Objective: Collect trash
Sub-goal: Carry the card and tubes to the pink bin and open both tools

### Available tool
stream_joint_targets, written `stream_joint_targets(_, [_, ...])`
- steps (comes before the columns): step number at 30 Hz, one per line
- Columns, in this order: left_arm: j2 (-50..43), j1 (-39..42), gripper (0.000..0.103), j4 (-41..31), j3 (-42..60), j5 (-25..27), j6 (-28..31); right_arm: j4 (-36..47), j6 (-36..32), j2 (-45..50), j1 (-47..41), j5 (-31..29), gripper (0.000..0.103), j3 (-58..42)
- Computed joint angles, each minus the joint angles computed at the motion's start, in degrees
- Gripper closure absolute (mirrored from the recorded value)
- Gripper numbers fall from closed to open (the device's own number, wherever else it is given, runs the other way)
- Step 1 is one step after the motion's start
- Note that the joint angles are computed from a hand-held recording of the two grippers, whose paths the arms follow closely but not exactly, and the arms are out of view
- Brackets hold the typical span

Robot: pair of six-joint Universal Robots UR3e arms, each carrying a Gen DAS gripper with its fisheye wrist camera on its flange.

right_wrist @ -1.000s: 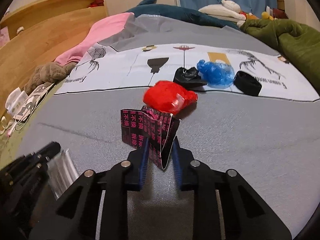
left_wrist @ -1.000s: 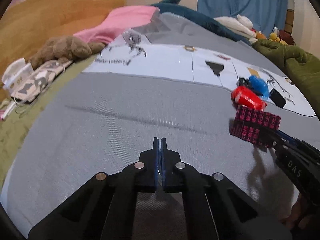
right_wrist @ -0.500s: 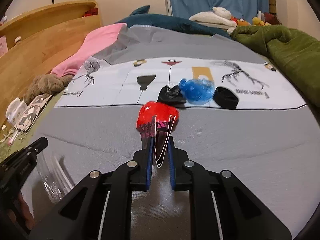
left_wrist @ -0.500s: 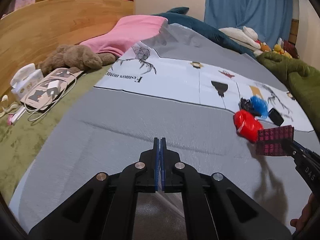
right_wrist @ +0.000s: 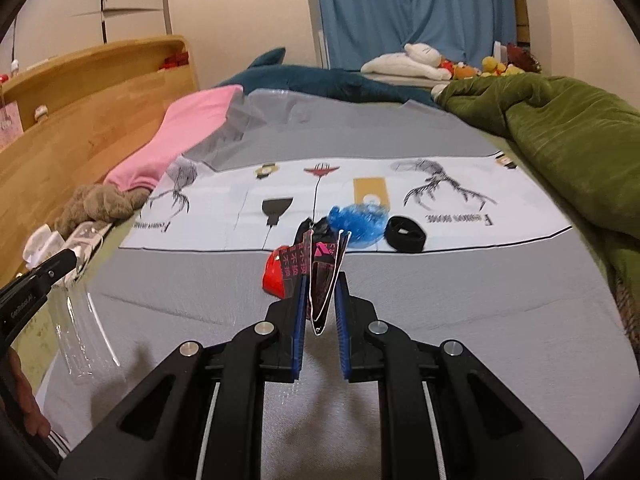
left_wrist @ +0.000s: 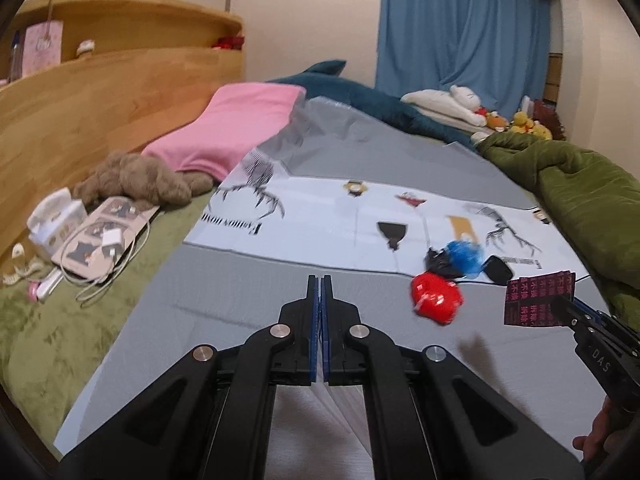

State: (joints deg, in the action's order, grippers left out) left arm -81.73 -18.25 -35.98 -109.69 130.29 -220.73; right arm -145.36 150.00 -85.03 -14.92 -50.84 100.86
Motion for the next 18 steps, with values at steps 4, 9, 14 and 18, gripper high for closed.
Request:
stream_joint_targets(4, [-1.8,-2.4,0.102,-2.0,4.0,1.3,-1.0,1.5,-1.2,-2.8,-3.1,1.8,0.089,0.7])
stream_joint_targets(9, [-4.9,-5.1,0.102,-3.1,8.0,2.9,-1.6,0.0,-4.2,-5.2,-6.4,2.8,0.089,3.3])
stream_joint_targets(14, [-7.9,-6.9,0.102,-4.3,11.7,3.5,-2.0,-4.3,-7.3,-7.0,-8.4,2.8,0.089,6.7])
stream_joint_targets(18, [-10.3,-8.1,0.102,-4.9,14.3,4.0,-2.1,-10.1,-10.8,-7.6,-9.2,3.3,0.089,9.8])
